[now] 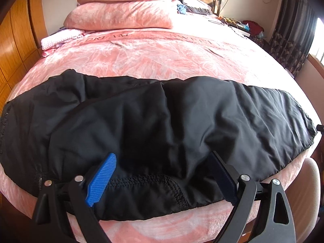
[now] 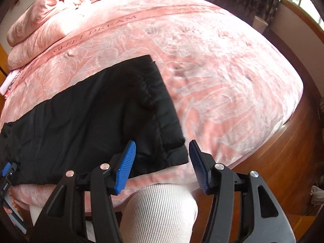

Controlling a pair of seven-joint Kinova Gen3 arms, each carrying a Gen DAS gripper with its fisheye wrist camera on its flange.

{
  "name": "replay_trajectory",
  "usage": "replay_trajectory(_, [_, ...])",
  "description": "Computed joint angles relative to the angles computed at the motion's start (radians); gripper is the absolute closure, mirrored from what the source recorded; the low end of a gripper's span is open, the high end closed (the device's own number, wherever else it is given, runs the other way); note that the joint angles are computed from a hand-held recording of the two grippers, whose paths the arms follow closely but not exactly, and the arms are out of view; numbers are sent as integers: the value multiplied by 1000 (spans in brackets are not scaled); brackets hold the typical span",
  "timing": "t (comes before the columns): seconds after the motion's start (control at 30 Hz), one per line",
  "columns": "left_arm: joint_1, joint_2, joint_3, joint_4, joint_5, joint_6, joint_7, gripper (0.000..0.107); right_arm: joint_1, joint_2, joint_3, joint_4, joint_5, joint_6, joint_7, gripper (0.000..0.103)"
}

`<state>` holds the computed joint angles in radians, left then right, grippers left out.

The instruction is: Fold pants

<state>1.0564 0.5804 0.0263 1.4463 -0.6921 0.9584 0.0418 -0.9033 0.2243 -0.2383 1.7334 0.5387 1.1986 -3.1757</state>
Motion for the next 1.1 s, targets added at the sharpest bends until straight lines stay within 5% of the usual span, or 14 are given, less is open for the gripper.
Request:
replay_trajectory(0.1, [-5, 5, 8, -3, 8, 2, -19, 15, -11, -20, 17, 2, 33, 23, -14, 42])
replay_trajectory(0.23, [-7, 9, 8, 9, 22, -6, -25, 15, 100, -26, 28, 38, -23, -111, 45, 42])
replay_trajectory(0.4, [-8, 22, 7, 16, 25, -7, -44, 14, 180, -11, 34, 81, -137, -237, 176, 68])
replay_trajectory(0.67, [9, -9, -26, 78, -1, -85, 43, 12, 100, -20, 27, 41, -97, -150, 232, 94])
replay_trajectory(0.77, [1, -14, -21, 98, -15, -109, 58, 12, 132, -17, 24, 31, -146, -138, 292, 94])
replay_trajectory(0.87, [-1, -39, -21, 119, -32, -139, 72, 12, 140, 47, 15, -14, -168, -70, 344, 83])
replay_trajectory(0.97, [-4, -90, -25, 154, -74, -173, 84, 12, 19, 79, 103, -80, -123, 52, 312, 65])
replay_trajectory(1.1, [-102, -135, 38, 145, -114, -176, -58, 12, -127, 113, 161, -166, 15, 198, 272, 64])
